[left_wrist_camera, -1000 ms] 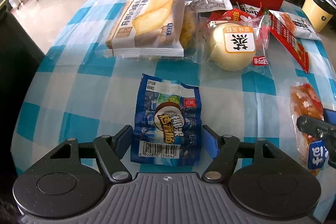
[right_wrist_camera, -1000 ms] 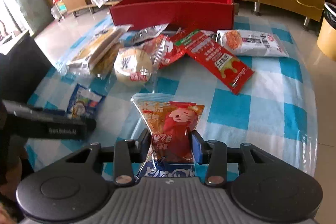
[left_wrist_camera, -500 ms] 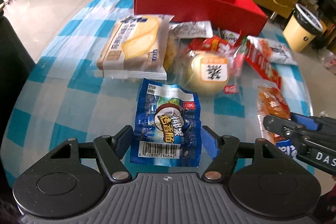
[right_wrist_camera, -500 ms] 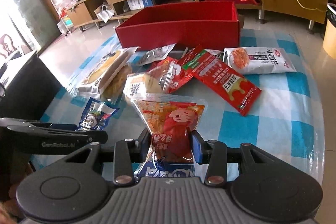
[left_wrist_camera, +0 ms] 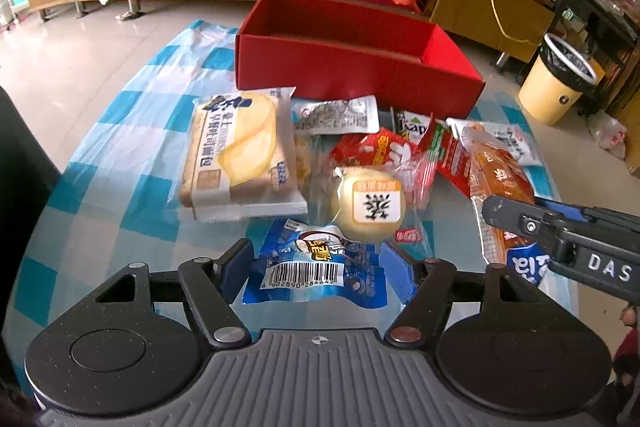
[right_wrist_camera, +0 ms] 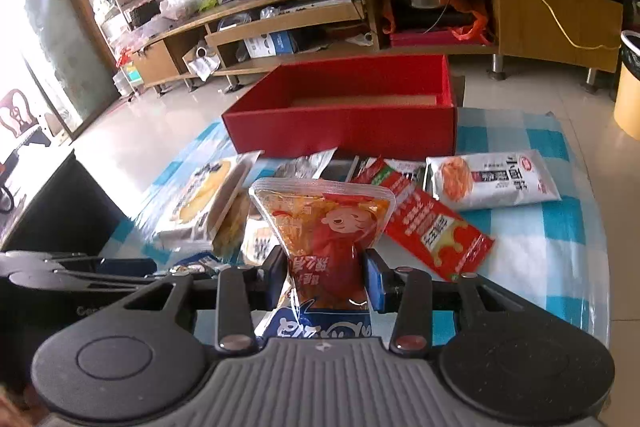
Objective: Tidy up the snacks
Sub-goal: 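Lift both held packs and carry them over the red box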
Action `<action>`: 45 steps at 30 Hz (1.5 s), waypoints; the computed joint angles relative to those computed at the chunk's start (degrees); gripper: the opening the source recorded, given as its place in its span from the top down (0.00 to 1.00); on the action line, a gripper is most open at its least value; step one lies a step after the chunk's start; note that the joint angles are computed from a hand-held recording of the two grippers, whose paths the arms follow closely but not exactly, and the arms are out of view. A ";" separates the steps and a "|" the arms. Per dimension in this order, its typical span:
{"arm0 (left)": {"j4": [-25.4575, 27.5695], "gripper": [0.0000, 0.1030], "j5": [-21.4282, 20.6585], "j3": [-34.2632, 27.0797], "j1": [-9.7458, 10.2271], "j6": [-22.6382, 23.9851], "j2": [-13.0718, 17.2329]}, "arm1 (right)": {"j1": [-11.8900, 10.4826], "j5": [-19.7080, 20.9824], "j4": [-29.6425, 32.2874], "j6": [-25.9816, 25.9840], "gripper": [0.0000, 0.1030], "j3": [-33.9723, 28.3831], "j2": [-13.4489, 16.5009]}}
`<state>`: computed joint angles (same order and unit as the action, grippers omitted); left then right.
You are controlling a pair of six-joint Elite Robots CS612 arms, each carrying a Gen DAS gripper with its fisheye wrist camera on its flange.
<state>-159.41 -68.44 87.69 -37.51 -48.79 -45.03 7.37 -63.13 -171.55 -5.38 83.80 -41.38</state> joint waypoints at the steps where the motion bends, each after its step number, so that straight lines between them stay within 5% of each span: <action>1: -0.32 0.27 -0.05 0.01 0.07 -0.06 -0.01 | -0.02 -0.02 0.09 0.29 0.62 -0.37 0.20; 26: -5.26 0.27 -0.95 -1.70 1.63 0.46 -0.97 | -0.82 3.43 -1.80 4.50 0.62 -4.84 1.71; 36: -3.19 0.27 0.11 -10.01 3.65 3.12 3.03 | -0.02 1.45 0.35 4.23 0.62 -12.86 5.28; 45: 1.21 0.27 2.26 -19.75 5.64 5.34 8.27 | 0.73 -0.76 6.24 4.20 0.62 -24.99 11.34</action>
